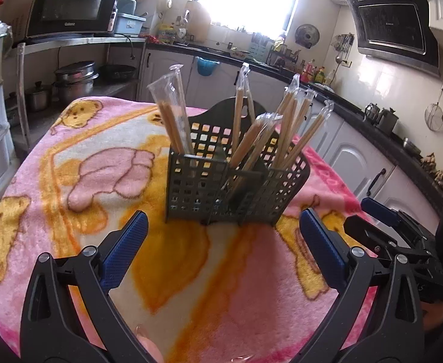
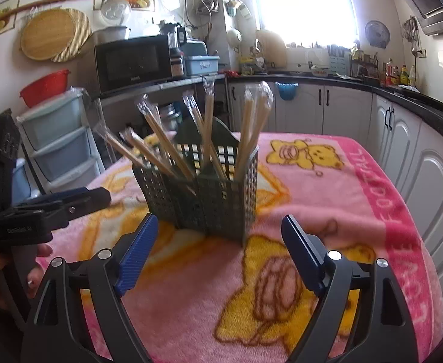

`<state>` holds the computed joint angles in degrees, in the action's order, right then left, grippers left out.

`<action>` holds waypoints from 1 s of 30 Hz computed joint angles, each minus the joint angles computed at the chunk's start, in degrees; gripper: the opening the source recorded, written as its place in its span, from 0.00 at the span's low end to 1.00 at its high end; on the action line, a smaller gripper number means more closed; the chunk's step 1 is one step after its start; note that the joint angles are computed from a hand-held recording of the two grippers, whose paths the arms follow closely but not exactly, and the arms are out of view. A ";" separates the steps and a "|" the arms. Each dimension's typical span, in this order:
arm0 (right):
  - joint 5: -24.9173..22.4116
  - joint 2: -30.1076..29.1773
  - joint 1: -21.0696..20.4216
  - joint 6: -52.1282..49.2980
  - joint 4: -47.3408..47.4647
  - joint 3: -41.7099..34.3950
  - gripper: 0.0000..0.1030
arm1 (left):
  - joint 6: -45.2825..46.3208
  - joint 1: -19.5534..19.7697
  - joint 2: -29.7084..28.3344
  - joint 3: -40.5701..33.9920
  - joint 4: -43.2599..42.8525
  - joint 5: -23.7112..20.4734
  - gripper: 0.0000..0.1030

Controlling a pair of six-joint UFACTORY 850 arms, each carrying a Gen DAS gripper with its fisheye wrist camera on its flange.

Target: Organize utensils

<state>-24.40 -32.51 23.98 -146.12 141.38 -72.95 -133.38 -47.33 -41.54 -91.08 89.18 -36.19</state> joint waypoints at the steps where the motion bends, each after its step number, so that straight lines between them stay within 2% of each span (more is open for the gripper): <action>1: -0.16 -0.03 0.04 -1.08 1.40 0.45 0.80 | -0.01 -0.21 -0.15 -0.06 -0.08 -0.39 0.90; 5: -2.29 -0.23 -0.16 -2.21 3.44 1.92 0.84 | -2.79 -0.96 -0.61 1.14 1.90 -3.32 0.90; 11: -5.75 0.41 0.27 -11.05 12.09 4.76 0.91 | -4.86 -1.81 -1.16 2.12 3.08 -6.12 0.90; 17: -10.15 0.80 0.67 -17.25 19.09 7.09 0.93 | -6.49 -2.90 -1.67 2.59 5.48 -10.53 0.90; 30: -26.32 2.04 0.85 -25.20 28.70 13.22 0.94 | -7.81 -4.47 -2.55 3.06 9.04 -16.95 0.90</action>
